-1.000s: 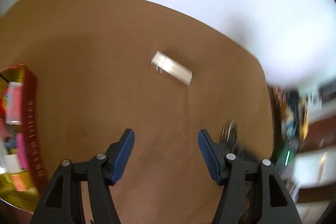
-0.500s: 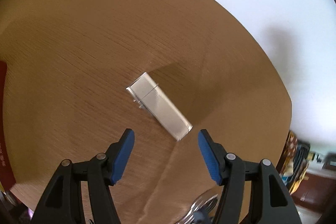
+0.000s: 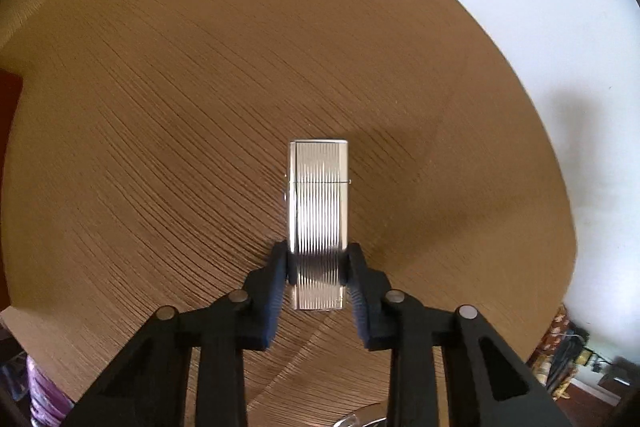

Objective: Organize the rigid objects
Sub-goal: 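Grasp the silver block with left while right holds the metal clip, then lower the silver block into the tin and open the left gripper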

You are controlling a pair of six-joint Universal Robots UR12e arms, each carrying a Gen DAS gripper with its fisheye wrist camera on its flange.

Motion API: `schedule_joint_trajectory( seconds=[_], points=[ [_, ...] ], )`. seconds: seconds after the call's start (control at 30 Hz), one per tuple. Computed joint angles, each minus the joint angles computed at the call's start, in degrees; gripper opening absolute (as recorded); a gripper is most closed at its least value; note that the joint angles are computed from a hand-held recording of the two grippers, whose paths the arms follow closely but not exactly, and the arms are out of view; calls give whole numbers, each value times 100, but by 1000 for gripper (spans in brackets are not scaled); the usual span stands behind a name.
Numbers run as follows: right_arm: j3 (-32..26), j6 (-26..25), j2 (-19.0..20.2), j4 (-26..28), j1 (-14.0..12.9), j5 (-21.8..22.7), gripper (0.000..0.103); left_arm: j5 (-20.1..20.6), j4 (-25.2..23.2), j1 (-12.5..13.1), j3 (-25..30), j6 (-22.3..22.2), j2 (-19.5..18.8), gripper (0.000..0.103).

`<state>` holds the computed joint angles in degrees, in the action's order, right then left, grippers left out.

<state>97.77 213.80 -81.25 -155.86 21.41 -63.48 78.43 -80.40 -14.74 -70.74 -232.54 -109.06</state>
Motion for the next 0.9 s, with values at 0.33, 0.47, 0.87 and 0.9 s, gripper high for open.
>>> schedule_joint_trajectory(
  seconds=[0.33, 0.47, 0.87, 0.9],
  points=[
    [-118, -115, 41, 209, 92, -277, 3, -227, 847, 27, -1002, 776, 745, 30],
    [-177, -182, 46, 337, 138, -420, 2, -209, 1193, -33, -1538, 1127, 1263, 30],
    [-1533, -1666, 484, 2789, 842, -2469, 9, 243, 977, 876, -2837, 1576, 3214, 30],
    [-1669, -1805, 546, 2997, 899, -2605, 12, 277, 895, 987, -2876, 1610, 3290, 30]
  ],
)
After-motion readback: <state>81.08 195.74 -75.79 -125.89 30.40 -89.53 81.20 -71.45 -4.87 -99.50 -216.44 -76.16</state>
